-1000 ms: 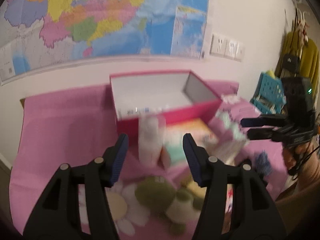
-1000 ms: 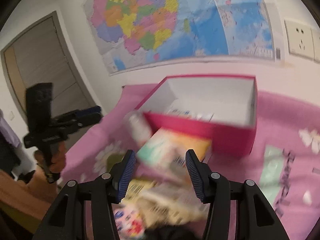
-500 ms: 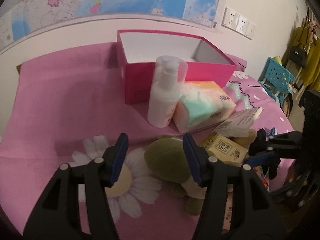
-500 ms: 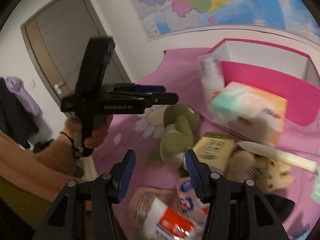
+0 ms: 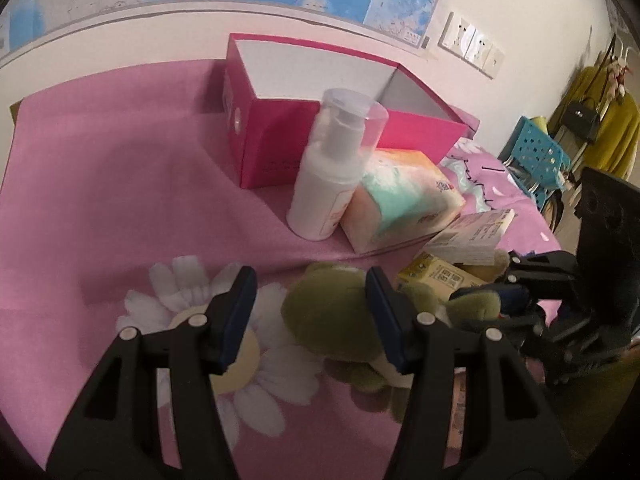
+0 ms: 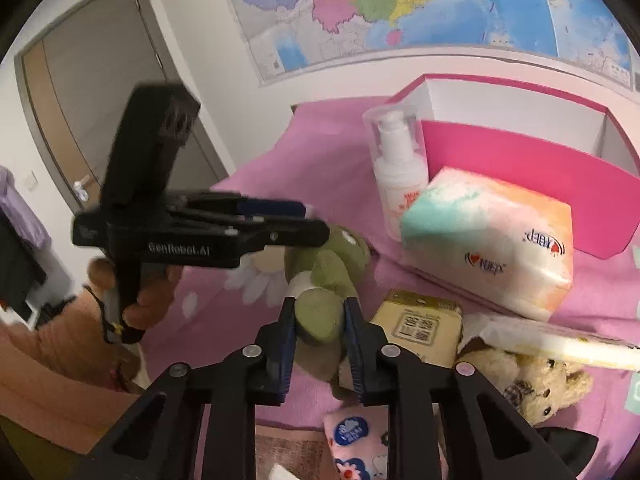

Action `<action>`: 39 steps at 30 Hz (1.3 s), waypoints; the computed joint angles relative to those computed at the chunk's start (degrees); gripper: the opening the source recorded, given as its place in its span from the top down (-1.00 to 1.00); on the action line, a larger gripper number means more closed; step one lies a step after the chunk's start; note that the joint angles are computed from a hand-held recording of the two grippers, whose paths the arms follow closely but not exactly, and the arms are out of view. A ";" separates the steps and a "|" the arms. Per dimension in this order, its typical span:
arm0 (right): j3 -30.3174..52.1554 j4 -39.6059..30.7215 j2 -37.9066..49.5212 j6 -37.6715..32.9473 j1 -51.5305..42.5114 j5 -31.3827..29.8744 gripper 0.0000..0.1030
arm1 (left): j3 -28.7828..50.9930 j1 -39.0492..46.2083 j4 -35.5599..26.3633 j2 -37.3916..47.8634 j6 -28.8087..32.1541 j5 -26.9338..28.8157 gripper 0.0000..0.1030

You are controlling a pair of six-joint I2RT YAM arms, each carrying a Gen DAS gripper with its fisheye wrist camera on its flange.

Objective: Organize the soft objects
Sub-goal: 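Grasp the green plush toy with the right tool, then lift the green plush toy into the pink box and release it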

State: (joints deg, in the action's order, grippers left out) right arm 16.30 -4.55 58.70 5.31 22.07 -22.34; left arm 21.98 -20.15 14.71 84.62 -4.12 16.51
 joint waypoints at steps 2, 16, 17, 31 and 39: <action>1.16 -0.21 0.80 -0.48 -2.72 -4.72 0.60 | -1.23 1.77 -0.92 -2.39 0.65 1.90 -0.13; 7.52 -3.17 0.09 -0.53 -13.29 -22.48 0.62 | -5.37 12.23 -15.71 -23.30 9.06 21.17 -0.22; 8.17 -3.16 0.05 -0.37 -13.87 -23.45 0.62 | -5.18 10.33 -14.98 -23.64 8.43 19.40 -0.24; 25.23 -9.03 6.08 -9.17 -22.46 -28.31 0.62 | 15.40 3.22 -11.07 -8.85 5.39 12.19 -0.25; 35.13 -6.22 21.03 -12.25 -25.01 -29.90 0.62 | 27.26 2.13 -13.79 2.84 5.50 6.23 -0.24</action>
State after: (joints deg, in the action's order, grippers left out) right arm 51.43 -10.77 79.73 -6.94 -2.94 -52.25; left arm 49.24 -18.02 0.92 87.46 1.38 22.75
